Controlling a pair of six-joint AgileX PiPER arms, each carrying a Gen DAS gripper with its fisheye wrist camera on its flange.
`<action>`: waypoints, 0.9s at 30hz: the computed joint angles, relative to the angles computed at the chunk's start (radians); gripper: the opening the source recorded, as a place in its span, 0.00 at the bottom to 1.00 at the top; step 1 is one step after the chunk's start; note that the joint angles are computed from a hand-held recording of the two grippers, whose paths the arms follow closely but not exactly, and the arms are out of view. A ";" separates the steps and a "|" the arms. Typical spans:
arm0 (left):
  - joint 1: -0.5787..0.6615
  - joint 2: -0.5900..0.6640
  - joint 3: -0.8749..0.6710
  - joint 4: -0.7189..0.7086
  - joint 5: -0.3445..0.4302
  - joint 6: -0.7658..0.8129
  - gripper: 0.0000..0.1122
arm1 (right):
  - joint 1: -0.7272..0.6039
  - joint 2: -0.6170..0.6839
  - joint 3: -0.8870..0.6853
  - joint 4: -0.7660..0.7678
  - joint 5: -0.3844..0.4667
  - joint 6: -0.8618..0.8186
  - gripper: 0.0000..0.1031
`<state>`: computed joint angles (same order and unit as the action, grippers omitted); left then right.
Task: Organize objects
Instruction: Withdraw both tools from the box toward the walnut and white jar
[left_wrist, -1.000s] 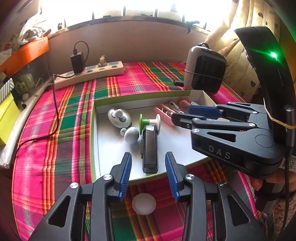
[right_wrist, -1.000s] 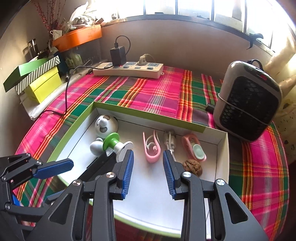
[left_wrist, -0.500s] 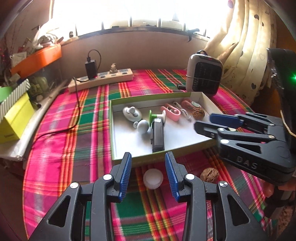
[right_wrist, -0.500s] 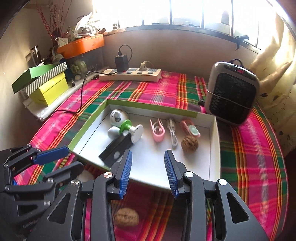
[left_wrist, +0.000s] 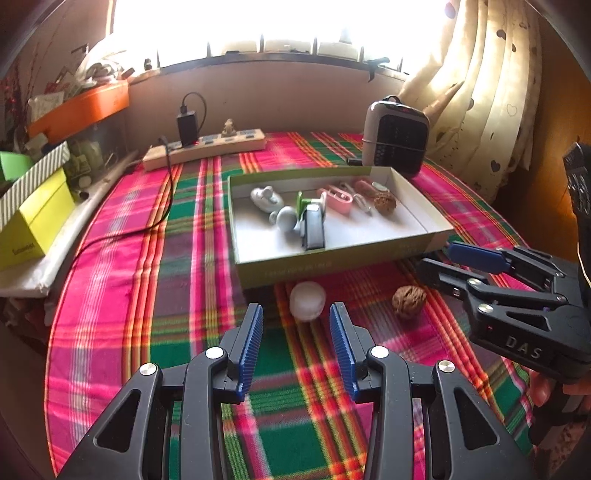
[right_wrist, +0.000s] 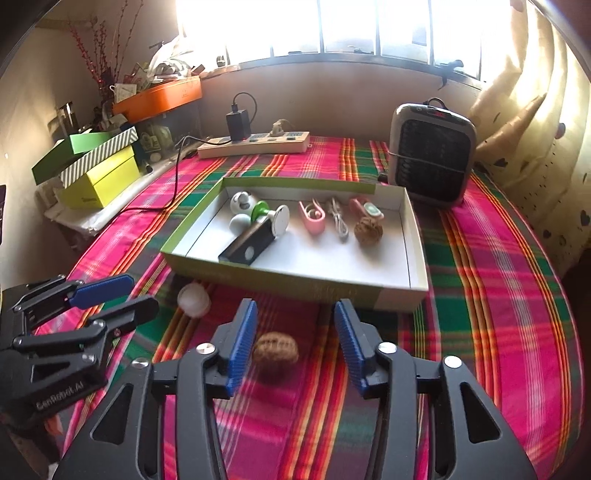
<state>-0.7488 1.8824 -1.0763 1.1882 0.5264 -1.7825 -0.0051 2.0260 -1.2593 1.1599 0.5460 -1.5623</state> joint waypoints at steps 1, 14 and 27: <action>0.001 -0.008 0.018 0.018 -0.007 -0.026 0.32 | -0.004 -0.006 0.015 0.010 0.001 -0.011 0.48; 0.025 -0.049 0.146 0.134 -0.075 -0.216 0.35 | 0.010 0.015 0.052 -0.048 -0.040 0.040 0.57; 0.053 -0.039 0.153 0.152 -0.118 -0.245 0.36 | 0.046 0.072 -0.013 -0.160 -0.071 0.161 0.57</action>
<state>-0.6959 1.8436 -0.9236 1.3398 0.4083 -2.0272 0.0412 2.0978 -1.2725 0.9998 0.4750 -1.4013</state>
